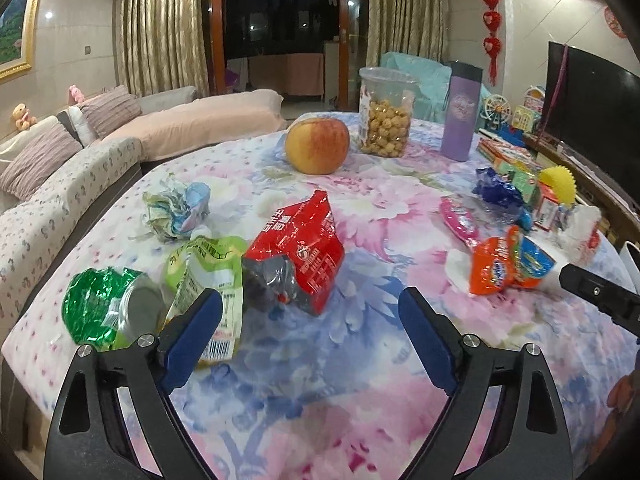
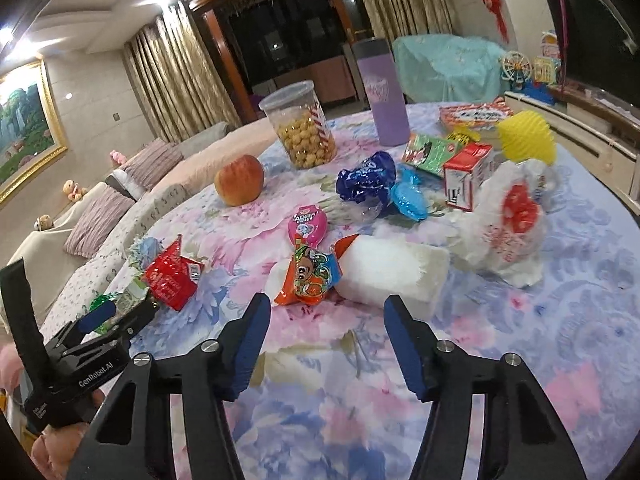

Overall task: Collect trash
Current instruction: 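Grasp the red chip bag with the left tool while the right tool grasps the orange candy packet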

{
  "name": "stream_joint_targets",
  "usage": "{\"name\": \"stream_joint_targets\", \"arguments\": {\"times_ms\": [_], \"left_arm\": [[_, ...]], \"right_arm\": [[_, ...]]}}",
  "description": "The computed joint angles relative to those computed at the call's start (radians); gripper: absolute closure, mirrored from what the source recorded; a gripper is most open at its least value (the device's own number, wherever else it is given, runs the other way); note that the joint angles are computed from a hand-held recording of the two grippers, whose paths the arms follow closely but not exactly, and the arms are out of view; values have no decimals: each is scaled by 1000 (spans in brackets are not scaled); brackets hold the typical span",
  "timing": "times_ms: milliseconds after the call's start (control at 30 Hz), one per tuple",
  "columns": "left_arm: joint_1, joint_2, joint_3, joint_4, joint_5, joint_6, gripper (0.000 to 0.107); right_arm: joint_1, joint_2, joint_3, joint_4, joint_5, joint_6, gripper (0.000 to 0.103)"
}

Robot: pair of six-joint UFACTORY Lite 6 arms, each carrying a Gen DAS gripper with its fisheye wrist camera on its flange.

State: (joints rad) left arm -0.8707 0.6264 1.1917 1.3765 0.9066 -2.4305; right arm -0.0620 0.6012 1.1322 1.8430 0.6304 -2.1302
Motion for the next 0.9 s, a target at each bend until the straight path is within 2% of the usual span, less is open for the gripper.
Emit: {"name": "stream_joint_targets", "arguments": {"times_ms": [133, 300, 400, 500, 567, 633, 733, 900], "left_arm": [[40, 26, 29, -8, -31, 29, 18], [77, 54, 67, -21, -66, 67, 23], [100, 63, 80, -22, -93, 81, 34], [125, 68, 86, -16, -129, 84, 55], [139, 68, 86, -14, -162, 90, 79], [141, 68, 84, -9, -179, 89, 97], [120, 64, 82, 16, -162, 72, 105], [65, 51, 99, 44, -134, 65, 106]], "right_arm": [[23, 81, 100, -75, -24, 98, 56], [45, 164, 206, -162, -34, 206, 60], [54, 198, 248, -185, -30, 241, 69], [60, 230, 293, -216, -29, 281, 85], [63, 246, 317, -243, -27, 315, 90], [60, 257, 330, -253, -18, 325, 98], [54, 256, 328, -245, 0, 311, 102], [34, 232, 300, -233, 56, 287, 103]]}}
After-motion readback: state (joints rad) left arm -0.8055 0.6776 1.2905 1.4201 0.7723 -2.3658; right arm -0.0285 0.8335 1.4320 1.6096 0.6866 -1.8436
